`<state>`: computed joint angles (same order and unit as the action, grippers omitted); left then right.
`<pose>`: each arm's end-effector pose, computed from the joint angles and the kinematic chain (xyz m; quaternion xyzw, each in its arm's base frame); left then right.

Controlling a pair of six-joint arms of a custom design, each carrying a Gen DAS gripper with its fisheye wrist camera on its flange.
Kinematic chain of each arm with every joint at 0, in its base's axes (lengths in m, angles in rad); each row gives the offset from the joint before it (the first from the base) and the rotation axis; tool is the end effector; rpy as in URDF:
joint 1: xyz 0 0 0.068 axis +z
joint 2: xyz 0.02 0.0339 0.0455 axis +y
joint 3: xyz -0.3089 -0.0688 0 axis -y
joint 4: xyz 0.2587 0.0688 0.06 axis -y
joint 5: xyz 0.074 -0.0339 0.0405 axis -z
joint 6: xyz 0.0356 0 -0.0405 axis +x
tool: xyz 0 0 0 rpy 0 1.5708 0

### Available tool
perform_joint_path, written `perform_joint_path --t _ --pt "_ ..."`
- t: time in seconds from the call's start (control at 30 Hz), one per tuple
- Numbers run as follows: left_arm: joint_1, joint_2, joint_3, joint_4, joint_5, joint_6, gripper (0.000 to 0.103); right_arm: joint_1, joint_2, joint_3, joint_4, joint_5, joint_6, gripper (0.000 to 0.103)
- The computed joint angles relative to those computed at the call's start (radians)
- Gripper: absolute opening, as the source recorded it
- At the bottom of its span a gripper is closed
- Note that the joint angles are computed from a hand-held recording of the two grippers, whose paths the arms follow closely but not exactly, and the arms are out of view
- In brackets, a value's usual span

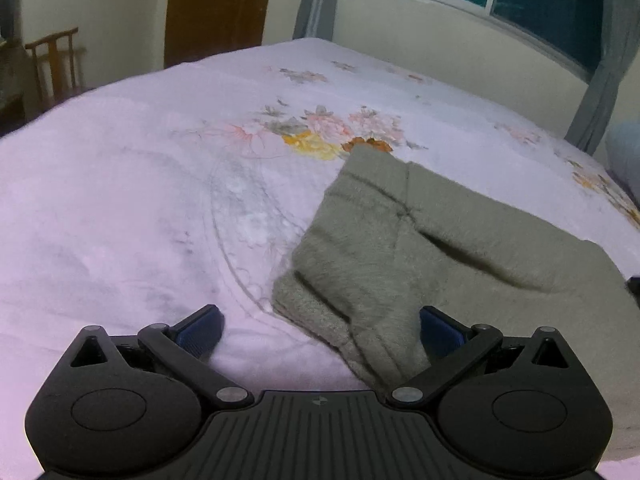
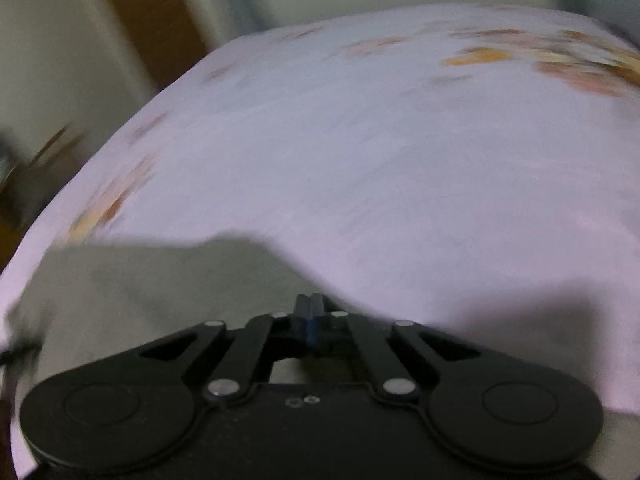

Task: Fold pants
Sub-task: 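Spread the pants flat with the left tool while the right tool lifts the cuff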

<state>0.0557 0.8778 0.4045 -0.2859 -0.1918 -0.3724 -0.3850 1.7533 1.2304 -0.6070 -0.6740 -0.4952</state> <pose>0.1587 0.0156 0.2116 -0.2312 0.8857 0.0249 0.4019 0.3546 -0.1197 0.2480 -0.1229 0.9155 0.2040 0.3242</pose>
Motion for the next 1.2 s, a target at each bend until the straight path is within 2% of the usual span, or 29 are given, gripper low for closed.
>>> perform_joint_path --t 0.03,0.13,0.2,0.3,0.33,0.37,0.47,0.53,0.6,0.63,0.77,0.9,0.97,1.0,1.03,1.1,1.17,1.2 --pt "-0.036 -0.032 0.012 -0.041 -0.045 -0.004 0.103 -0.034 -0.025 0.0 -0.005 -0.047 0.016 0.01" --pt "-0.111 -0.111 0.053 -0.163 -0.118 -0.011 0.103 -0.15 -0.077 0.033 -0.142 -0.187 -0.082 0.011" --pt "-0.161 -0.159 0.072 -0.226 -0.144 -0.059 0.103 -0.241 -0.109 0.04 -0.233 -0.242 -0.173 0.016" --pt "-0.313 -0.201 0.099 -0.309 -0.24 -0.166 0.103 -0.401 -0.11 0.08 -0.397 -0.315 -0.308 0.045" --pt "-0.391 -0.206 0.112 -0.344 -0.292 -0.211 0.103 -0.458 -0.112 0.082 -0.428 -0.338 -0.341 0.067" --pt "-0.463 -0.202 0.123 -0.37 -0.338 -0.252 0.103 -0.519 -0.114 0.086 -0.471 -0.362 -0.386 0.076" --pt "-0.677 -0.184 0.157 -0.452 -0.465 -0.388 0.103 -0.67 -0.051 0.152 -0.62 -0.398 -0.53 0.075" --pt "-0.852 -0.14 0.198 -0.542 -0.558 -0.539 0.103 -0.769 -0.004 0.202 -0.718 -0.416 -0.614 0.078" --pt "-0.952 -0.097 0.221 -0.574 -0.598 -0.624 0.103 -0.853 0.04 0.256 -0.792 -0.429 -0.676 0.081" --pt "-0.984 -0.066 0.233 -0.569 -0.604 -0.643 0.103 -0.894 0.064 0.286 -0.818 -0.434 -0.695 0.085" --pt "-1.124 0.047 0.277 -0.562 -0.651 -0.719 0.103 -1.053 0.167 0.372 -0.839 -0.495 -0.631 0.097" --pt "-1.158 0.162 0.308 -0.491 -0.628 -0.719 0.103 -1.148 0.251 0.415 -0.62 -0.502 -0.304 0.097" --pt "-1.174 0.217 0.325 -0.447 -0.619 -0.71 0.103 -1.166 0.323 0.484 -0.61 -0.48 -0.218 0.097" --pt "-1.181 0.247 0.335 -0.427 -0.618 -0.702 0.103 -1.171 0.382 0.548 -0.665 -0.482 -0.223 0.096" --pt "-1.189 0.279 0.349 -0.408 -0.616 -0.692 0.103 -1.178 0.433 0.603 -0.703 -0.497 -0.211 0.089" --pt "-1.197 0.339 0.375 -0.374 -0.608 -0.673 0.103 -1.186 0.486 0.652 -0.677 -0.511 -0.123 0.071" --pt "-1.207 0.398 0.409 -0.35 -0.594 -0.66 0.103 -1.174 0.55 0.717 -0.7 -0.523 -0.082 0.041" --pt "-1.214 0.424 0.427 -0.345 -0.588 -0.657 0.103 -1.165 0.577 0.745 -0.698 -0.52 -0.062 0.035"
